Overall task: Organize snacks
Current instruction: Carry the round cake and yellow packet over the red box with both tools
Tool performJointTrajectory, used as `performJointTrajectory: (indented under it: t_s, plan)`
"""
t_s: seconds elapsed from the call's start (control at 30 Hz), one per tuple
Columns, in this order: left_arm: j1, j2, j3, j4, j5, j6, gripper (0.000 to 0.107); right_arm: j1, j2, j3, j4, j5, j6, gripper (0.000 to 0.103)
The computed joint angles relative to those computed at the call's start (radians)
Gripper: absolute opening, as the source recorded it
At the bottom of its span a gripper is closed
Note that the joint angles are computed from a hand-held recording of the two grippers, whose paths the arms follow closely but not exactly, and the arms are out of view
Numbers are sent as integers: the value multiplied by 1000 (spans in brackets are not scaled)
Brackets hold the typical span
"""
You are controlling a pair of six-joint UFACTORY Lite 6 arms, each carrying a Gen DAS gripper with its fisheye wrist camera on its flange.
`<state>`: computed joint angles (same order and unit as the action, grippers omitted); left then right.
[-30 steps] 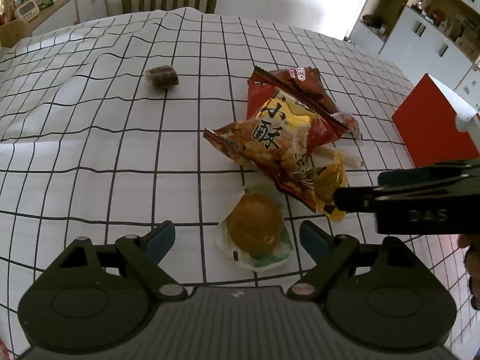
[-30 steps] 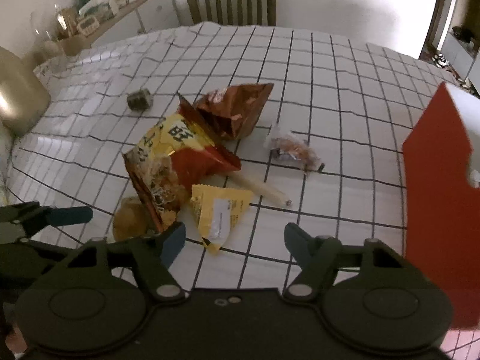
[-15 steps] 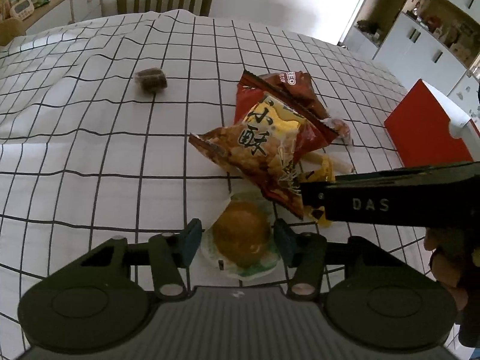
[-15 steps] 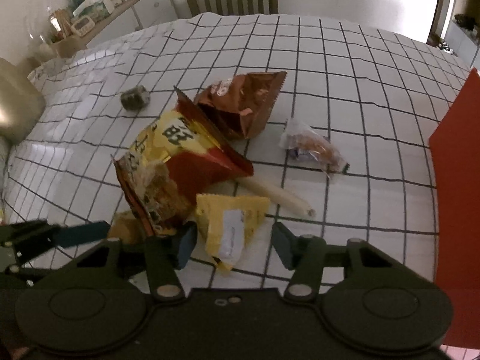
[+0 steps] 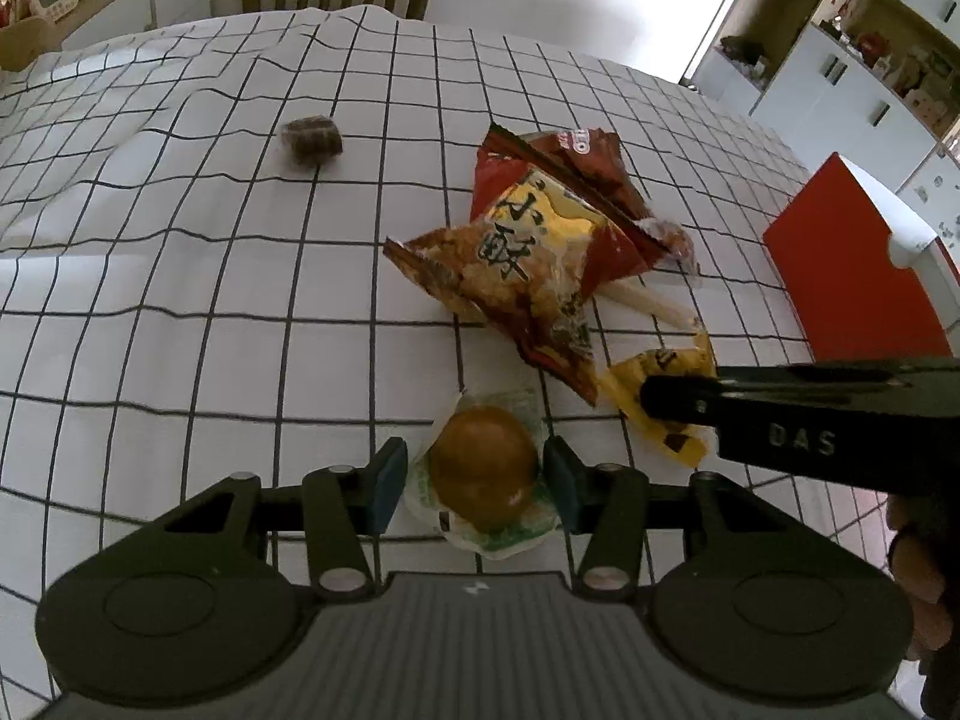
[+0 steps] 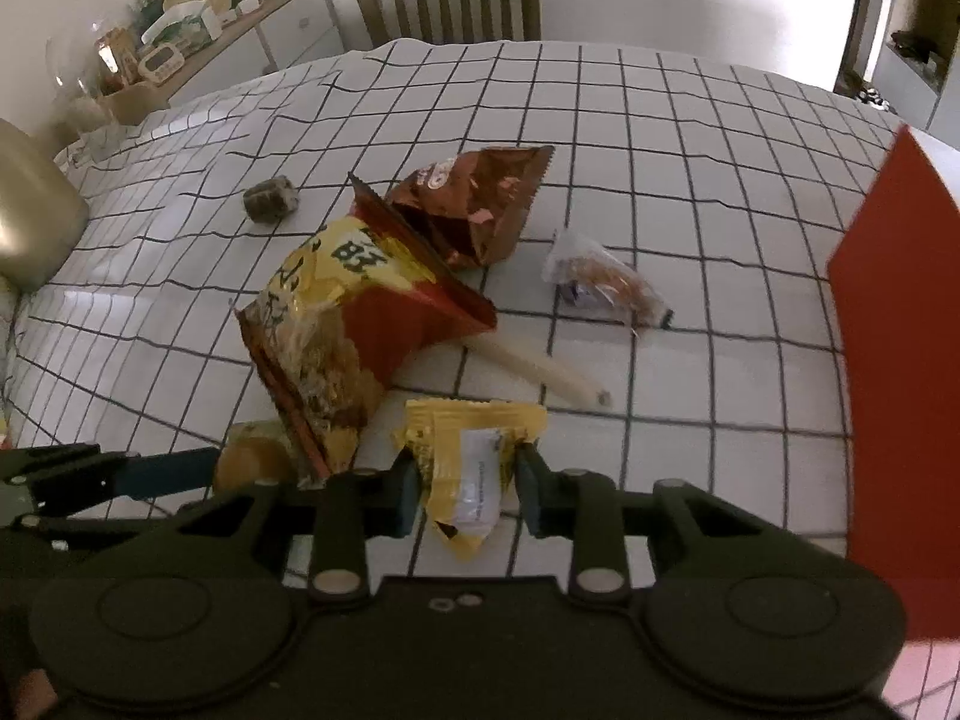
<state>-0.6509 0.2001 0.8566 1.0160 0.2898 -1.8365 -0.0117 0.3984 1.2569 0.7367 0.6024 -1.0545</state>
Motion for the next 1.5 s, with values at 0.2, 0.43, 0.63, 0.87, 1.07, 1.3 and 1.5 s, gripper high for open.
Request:
performJointTrajectory:
  t_s: [0.2,0.43,0.63,0.87,1.07,1.3,1.5]
  plan:
    - [-40,-45,-24,-69,11,45,45,-56,-110,-93,18,41,-42,30]
    - [-102,-113,-49,-156,36,87,45,-111,-245,-189,8,73,-45,29]
    - [-167,-166,-31,-227,82,142,45,-178,-368,-249,-10,139,-46,28]
    - [-232,-177,62,-308,148,225,45,-279,-475,-254,-34,231,-47,28]
    - [-278,-113,220,-356,215,299,45,-410,-481,-180,-16,346,-109,28]
    - [-338,41,498,-374,329,345,45,-546,-382,-3,1,459,-185,28]
    - [-367,266,852,-409,443,429,45,-650,-226,216,26,561,-244,28]
